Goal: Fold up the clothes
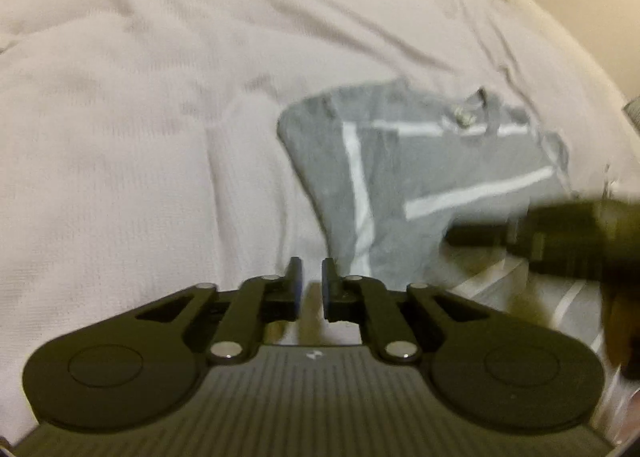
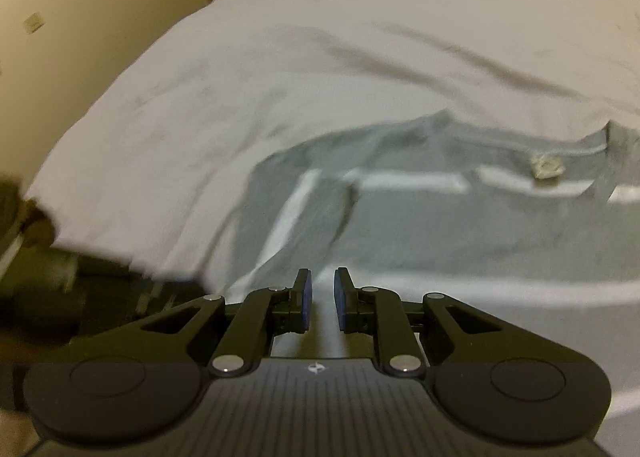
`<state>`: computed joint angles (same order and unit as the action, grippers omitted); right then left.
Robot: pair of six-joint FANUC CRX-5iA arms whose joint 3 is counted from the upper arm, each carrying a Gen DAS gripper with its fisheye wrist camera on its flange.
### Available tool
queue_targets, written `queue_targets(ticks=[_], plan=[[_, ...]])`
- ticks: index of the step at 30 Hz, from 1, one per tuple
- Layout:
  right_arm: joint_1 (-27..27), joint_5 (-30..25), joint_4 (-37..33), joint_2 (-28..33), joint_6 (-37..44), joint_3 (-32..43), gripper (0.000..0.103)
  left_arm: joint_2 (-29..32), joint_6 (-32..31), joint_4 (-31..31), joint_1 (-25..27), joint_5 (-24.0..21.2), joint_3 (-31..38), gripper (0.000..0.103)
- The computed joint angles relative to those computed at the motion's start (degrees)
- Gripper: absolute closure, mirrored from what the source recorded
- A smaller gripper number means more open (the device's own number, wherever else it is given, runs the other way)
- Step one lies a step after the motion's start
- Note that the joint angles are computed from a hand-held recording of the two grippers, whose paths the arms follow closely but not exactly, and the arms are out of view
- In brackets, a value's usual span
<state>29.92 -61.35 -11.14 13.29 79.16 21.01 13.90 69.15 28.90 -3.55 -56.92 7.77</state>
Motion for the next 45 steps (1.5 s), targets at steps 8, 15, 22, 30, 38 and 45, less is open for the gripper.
queue_targets(ticks=[8, 15, 22, 30, 38, 45], plan=[[4.5, -3.2, 0.1, -2.8, 2.0, -4.4, 0.086, 3.4, -9.3, -2.9, -2.1, -3.7, 4.4, 0.095], [4.3, -4.0, 0.5, -6.9, -1.3, -7.2, 0.082, -2.9, -7.3, -8.0, -3.8, -6.7, 0.9, 0.095], [4.9, -6.8, 2.4, -11.6, -5.7, -9.2, 0.072, -10.2, -1.4, -10.2, -5.0, -8.3, -2.9, 0.091], [7.8, -10.5, 16.3, -22.3, -19.6, -17.8, 0.065, -12.5, -8.4, -9.3, -9.1, -8.0, -2.0, 0.067], [0.6, -16.4, 23.1, -26.8, -23.5, -17.2, 0.058, -8.4, -11.1, -10.1, -19.5, -3.2, 4.9, 0.039], [-17.2, -13.6, 16.3, -25.6, -7.6, -12.6, 0.055, 4.5, -1.4, -21.0, -33.7, -2.7, 23.3, 0.027]])
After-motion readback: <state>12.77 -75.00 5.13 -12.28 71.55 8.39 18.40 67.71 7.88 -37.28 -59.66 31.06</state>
